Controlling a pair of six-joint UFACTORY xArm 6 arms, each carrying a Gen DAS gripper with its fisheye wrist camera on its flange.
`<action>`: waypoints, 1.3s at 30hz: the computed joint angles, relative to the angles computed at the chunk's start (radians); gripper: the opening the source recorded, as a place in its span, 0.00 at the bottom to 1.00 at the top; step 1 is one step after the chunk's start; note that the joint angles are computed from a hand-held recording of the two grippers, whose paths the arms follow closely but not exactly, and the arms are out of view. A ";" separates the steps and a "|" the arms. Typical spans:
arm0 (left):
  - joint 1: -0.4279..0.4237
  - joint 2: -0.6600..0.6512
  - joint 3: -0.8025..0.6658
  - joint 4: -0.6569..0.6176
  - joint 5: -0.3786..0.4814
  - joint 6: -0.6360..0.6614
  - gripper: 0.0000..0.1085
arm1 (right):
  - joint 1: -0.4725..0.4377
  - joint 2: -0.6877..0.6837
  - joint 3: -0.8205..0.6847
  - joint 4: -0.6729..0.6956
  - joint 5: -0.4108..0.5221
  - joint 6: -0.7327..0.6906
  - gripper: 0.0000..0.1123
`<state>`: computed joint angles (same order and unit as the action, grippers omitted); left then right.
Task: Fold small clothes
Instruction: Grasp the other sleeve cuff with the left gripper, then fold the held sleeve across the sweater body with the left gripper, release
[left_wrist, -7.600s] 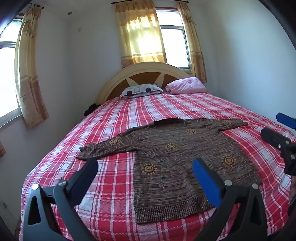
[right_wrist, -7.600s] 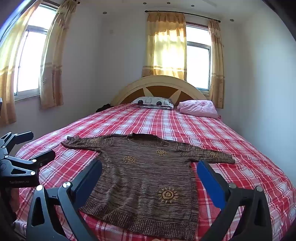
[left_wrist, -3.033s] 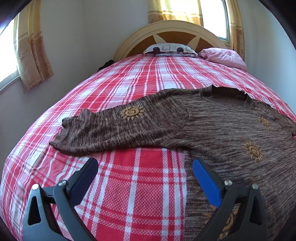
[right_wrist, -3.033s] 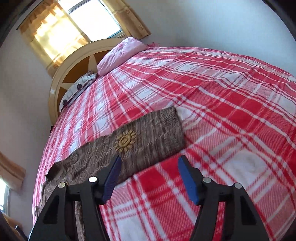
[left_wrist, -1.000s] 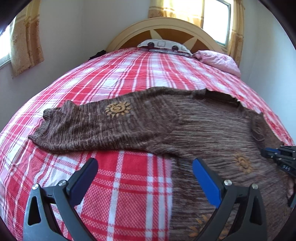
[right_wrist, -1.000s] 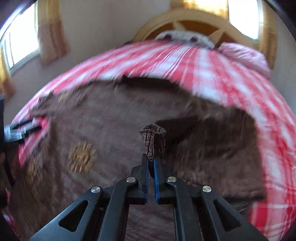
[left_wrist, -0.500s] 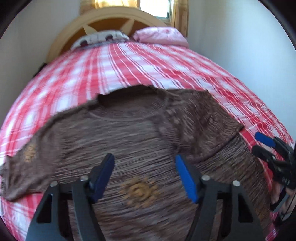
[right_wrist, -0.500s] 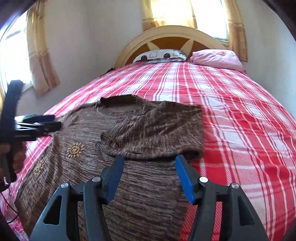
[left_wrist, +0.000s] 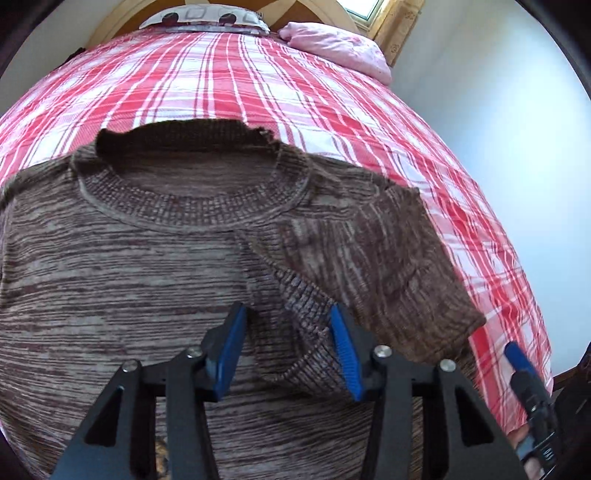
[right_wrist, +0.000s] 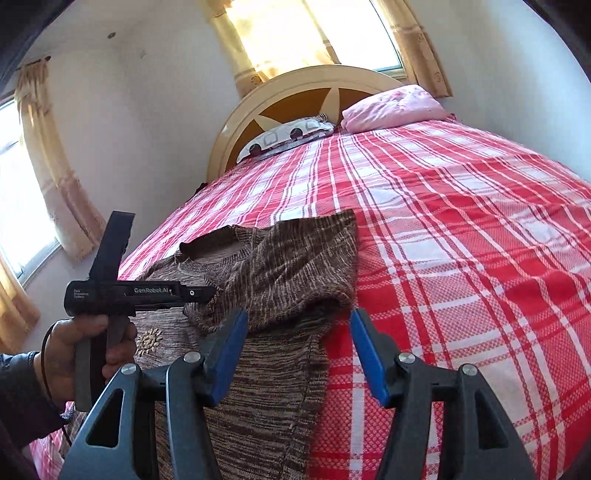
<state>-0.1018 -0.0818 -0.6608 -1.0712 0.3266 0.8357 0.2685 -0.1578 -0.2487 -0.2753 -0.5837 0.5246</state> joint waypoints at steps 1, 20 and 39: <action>0.006 0.000 -0.003 -0.021 0.015 0.009 0.55 | -0.001 0.004 -0.002 -0.004 0.000 0.004 0.53; -0.029 0.048 -0.041 0.029 -0.014 -0.035 0.08 | 0.064 0.027 -0.004 0.149 0.004 -0.108 0.53; 0.064 -0.004 0.008 -0.059 -0.072 0.121 0.09 | 0.078 0.046 -0.033 0.191 0.081 -0.132 0.53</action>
<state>-0.0378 -0.0858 -0.6531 -1.1307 0.2548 0.9571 0.3467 -0.1122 -0.2814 -0.0846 -0.5030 0.3925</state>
